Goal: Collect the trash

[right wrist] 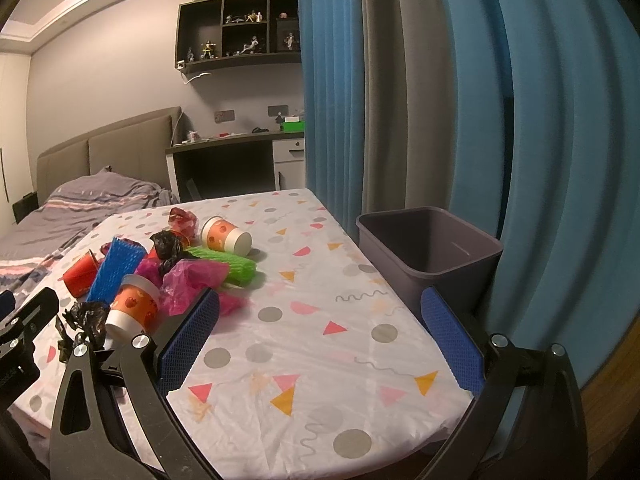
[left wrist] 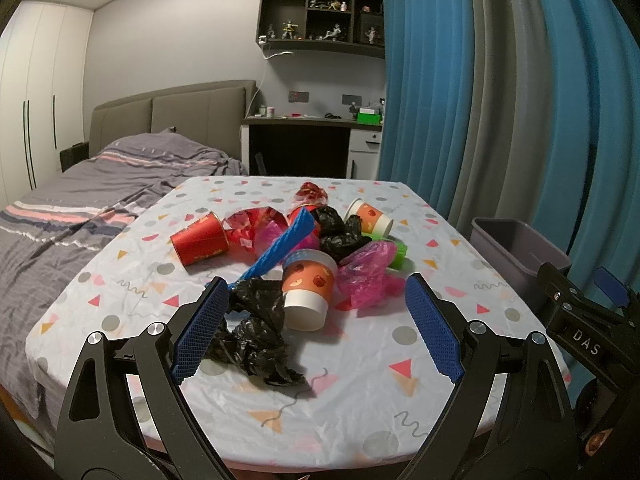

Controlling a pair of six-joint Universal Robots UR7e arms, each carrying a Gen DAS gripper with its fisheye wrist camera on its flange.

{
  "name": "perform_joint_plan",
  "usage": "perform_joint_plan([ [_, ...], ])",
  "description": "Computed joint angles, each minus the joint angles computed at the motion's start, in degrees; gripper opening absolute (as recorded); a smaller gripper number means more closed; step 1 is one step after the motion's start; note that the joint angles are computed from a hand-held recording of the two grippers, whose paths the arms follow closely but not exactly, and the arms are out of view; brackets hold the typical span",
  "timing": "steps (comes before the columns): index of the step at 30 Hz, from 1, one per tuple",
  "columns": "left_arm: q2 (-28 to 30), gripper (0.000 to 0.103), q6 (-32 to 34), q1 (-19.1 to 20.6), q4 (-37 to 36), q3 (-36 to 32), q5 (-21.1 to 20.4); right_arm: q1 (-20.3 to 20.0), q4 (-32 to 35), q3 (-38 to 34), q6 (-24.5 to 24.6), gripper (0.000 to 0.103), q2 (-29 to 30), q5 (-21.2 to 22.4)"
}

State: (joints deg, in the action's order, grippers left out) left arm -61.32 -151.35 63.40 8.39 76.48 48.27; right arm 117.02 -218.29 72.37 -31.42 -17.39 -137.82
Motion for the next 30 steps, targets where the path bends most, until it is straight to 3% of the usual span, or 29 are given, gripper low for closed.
perform_joint_plan([
  [30, 0.1, 0.088, -0.5, -0.5, 0.3, -0.1, -0.3, 0.0, -0.5, 0.3, -0.3, 0.097, -0.2, 0.0],
])
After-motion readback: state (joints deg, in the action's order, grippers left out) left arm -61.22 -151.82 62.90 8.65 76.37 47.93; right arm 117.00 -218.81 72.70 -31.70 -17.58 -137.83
